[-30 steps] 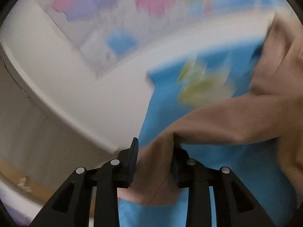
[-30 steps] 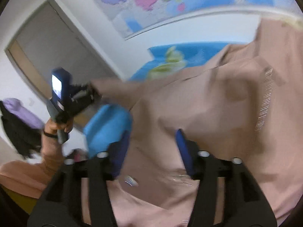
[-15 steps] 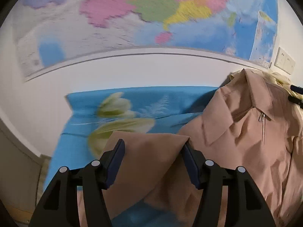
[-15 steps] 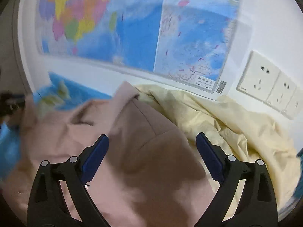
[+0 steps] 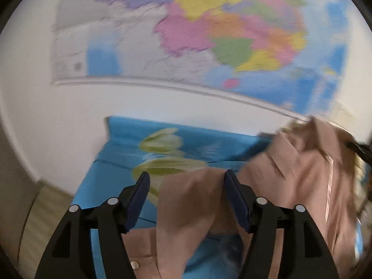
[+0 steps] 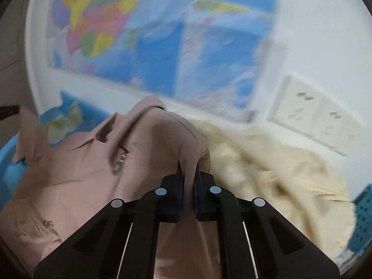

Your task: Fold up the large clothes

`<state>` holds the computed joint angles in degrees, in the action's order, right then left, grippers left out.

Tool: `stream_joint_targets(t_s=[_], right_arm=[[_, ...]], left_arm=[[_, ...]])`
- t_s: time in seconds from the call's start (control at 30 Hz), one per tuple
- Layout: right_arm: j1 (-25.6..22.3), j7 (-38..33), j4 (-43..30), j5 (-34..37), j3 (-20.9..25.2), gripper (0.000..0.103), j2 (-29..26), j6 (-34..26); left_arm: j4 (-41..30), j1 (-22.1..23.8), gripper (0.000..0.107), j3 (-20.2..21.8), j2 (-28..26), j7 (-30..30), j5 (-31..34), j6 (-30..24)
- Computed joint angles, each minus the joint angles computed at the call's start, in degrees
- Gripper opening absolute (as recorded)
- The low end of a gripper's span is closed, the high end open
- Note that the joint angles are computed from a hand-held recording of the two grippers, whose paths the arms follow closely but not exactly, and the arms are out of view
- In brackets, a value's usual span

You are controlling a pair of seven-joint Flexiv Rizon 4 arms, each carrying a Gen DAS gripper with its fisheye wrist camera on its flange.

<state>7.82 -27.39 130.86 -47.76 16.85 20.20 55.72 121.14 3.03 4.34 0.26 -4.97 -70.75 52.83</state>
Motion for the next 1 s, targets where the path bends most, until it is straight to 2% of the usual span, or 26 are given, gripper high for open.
stream_joint_targets(t_s=[0.03,0.1,0.13,0.17,0.2,0.23,0.27,0.3,0.37,0.4,0.47,0.5,0.53,0.63,0.67,0.7,0.73,0.77,0.8,0.87,0.93,1.0], right_arm=[[-0.35,1.33,0.97,1.18,-0.86,0.007,1.12,2.16],[-1.53,2.91,3.23,3.85,-2.38,0.007,2.57,6.83],[-1.43,1.47,3.15,5.26,-2.05,0.007,2.47,5.13],[-1.45,0.22,2.56,5.78,-1.01,0.007,1.87,1.02],[-1.28,0.35,2.74,6.83,-0.94,0.007,1.49,0.49],[-0.86,0.45,3.26,8.77,-1.51,0.007,1.74,1.82],[-1.16,1.17,3.97,9.36,-1.7,0.007,2.04,3.37],[-1.65,2.09,4.68,9.56,-1.67,0.007,2.33,4.91],[-2.07,2.03,4.21,8.38,-0.58,0.008,1.82,3.94],[-2.05,2.18,4.13,8.14,-0.33,0.008,1.83,3.79],[-1.62,2.02,3.79,8.6,-0.32,0.009,1.83,3.92],[-1.59,2.36,3.9,8.77,-0.27,0.009,1.96,4.19],[-1.43,2.16,4.1,9.32,-0.45,0.009,2.22,4.44],[-0.63,1.07,3.9,11.48,-0.93,0.009,2.03,4.72],[-0.55,0.88,4.12,11.97,-0.98,0.009,2.21,5.36],[-0.46,0.59,4.36,12.48,-1.03,0.009,2.46,6.14],[-0.35,0.27,4.4,12.95,-1.02,0.009,2.54,6.78],[-0.3,0.06,4.41,13.32,-0.97,0.009,2.55,7.51],[-0.22,-0.08,4.33,13.75,-0.93,0.009,2.44,8.26],[-0.25,0.02,3.72,13.65,-0.27,0.009,2.21,9.39],[-0.61,0.32,2.71,11.41,0.83,0.008,1.98,11.14],[-1.21,0.04,0.83,7.31,2.4,0.008,1.82,11.3]], left_arm=[[0.01,0.77,0.077,1.46,0.94,3.76,-0.94,-7.32],[-0.22,2.32,0.082,2.52,1.86,8.08,-1.57,-17.34],[0.04,1.39,0.083,3.04,2.37,11.49,-1.74,-20.4],[0.73,1.43,0.084,1.69,3.15,13.98,-3.26,-19.73],[1.37,0.34,0.085,0.79,3.64,15.36,-5.07,-17.22],[0.73,-0.39,0.085,0.18,3.29,14.64,-4.44,-17.55],[-0.49,-0.77,0.085,-0.19,2.4,12.85,-2.32,-19.21],[-1.49,-1.87,0.086,-1.51,1.27,11.24,-0.48,-17.77],[-2.89,-4.24,0.087,-3.92,-1.47,9.7,2.99,-12.07],[-4.05,-5.89,0.087,-4.35,-3.6,7.55,6.52,-9.23],[-8.42,-6.74,0.086,-6.57,-9.91,-2.29,18.57,-6.03],[-11.07,-7.04,0.084,-6.96,-12.92,-7.56,23.51,-6.34],[-13.0,-6.82,0.084,-7.35,-14.7,-10.36,26.43,-8.02],[-18.56,-6.18,0.084,-8.68,-19.85,-16.15,32.69,-12.74],[-19.76,-5.88,0.08,-9.03,-20.97,-17.82,33.64,-14.13],[-21.25,-5.28,0.057,-9.46,-22.26,-19.73,34.21,-17.27],[-21.38,-5.14,0.042,-9.71,-22.54,-20.3,34.63,-17.64],[-19.72,-5.19,0.019,-10.19,-21.86,-19.37,33.24,-14.67],[-18.5,-4.72,0.004,-10.83,-21.11,-18.15,31.2,-13.56],[-13.97,-4.26,0.003,-11.92,-17.7,-14.14,23.63,-7.27],[-10.35,-3.28,0.003,-12.31,-13.57,-9.67,12.89,-4.92],[-7.07,-3.44,0.003,-10.87,-8.6,-4.69,2.58,-3.4]])
